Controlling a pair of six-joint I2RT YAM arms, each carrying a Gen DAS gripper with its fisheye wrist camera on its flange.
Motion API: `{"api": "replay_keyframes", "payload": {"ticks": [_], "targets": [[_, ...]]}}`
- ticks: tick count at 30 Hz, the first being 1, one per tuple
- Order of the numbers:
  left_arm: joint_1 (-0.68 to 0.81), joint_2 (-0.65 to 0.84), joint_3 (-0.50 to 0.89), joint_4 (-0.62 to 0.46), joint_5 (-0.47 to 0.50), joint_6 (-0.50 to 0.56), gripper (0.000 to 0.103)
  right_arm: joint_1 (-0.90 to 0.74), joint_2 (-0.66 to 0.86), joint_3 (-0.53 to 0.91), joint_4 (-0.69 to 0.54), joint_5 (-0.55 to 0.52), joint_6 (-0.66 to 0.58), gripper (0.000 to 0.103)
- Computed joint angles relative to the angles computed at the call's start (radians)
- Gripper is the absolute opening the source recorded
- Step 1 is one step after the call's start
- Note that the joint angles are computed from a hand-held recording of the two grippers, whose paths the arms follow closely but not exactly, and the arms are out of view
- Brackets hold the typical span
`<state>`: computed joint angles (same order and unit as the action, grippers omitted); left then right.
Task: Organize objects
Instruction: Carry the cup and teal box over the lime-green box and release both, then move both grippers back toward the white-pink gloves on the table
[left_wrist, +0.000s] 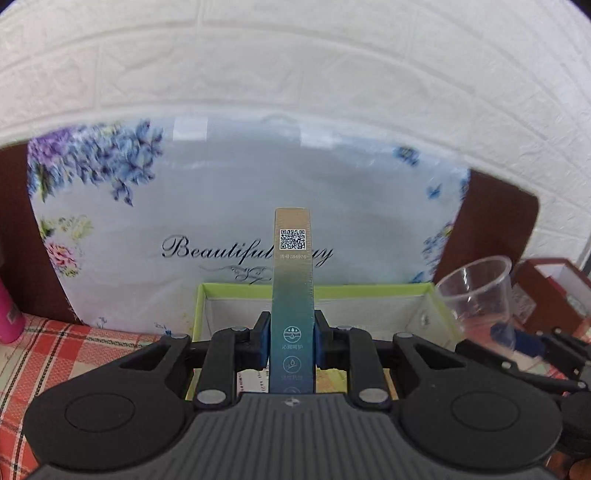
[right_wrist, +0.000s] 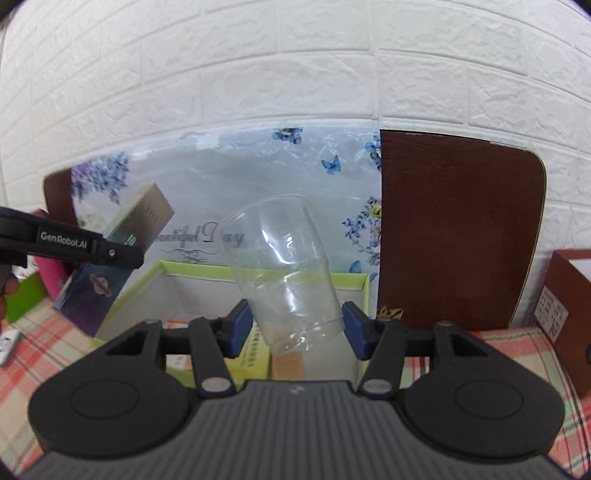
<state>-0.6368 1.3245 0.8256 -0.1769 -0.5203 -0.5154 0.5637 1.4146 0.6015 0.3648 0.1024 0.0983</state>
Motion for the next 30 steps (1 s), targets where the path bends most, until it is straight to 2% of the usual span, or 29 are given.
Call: {"api": "replay_keyframes", "payload": {"ticks": [4,5,6,7,8,10,14,20,22,24,26,28,30], "targets": [[0.057,0.060,-0.018,0.065,0.044,0.015,0.024,-0.013,0.170,0.084,0.032,-0.017,-0.026,0.055],[0.060,0.057,-0.035,0.089,0.044,0.020,0.038,-0.016,0.202,0.097,0.044,-0.027,-0.033,0.067],[0.057,0.055,-0.047,0.100,0.026,0.020,0.064,-0.012,0.222,0.100,0.056,-0.019,-0.041,0.076],[0.042,0.049,-0.062,0.112,-0.017,0.017,0.074,-0.006,0.235,0.096,0.075,0.000,-0.049,0.088],[0.024,0.038,-0.082,0.132,-0.066,0.018,0.082,0.000,0.236,0.071,0.116,0.006,-0.063,0.090],[0.010,0.013,-0.109,0.153,-0.099,0.029,0.082,0.010,0.224,0.036,0.157,0.018,-0.092,0.097],[-0.014,-0.071,-0.126,0.067,-0.101,-0.050,0.082,0.024,0.118,-0.055,0.189,0.042,-0.085,0.103],[-0.179,-0.208,-0.137,-0.055,-0.231,-0.145,0.082,0.049,-0.168,-0.159,0.067,0.061,-0.016,0.103],[-0.266,-0.248,-0.123,-0.140,-0.301,-0.205,0.082,0.068,-0.285,-0.188,0.003,0.072,0.001,0.103],[-0.372,-0.260,-0.084,-0.280,-0.394,-0.302,0.083,0.089,-0.417,-0.215,-0.078,0.087,0.020,0.103],[-0.478,-0.219,-0.009,-0.493,-0.474,-0.467,0.083,0.124,-0.566,-0.243,-0.181,0.112,0.046,0.103],[-0.603,-0.161,0.057,-0.733,-0.532,-0.712,0.083,0.167,-0.716,-0.264,-0.304,0.138,0.063,0.103],[-0.723,-0.108,0.086,-0.912,-0.564,-0.951,0.083,0.243,-0.860,-0.284,-0.434,0.210,0.088,0.103]]}}
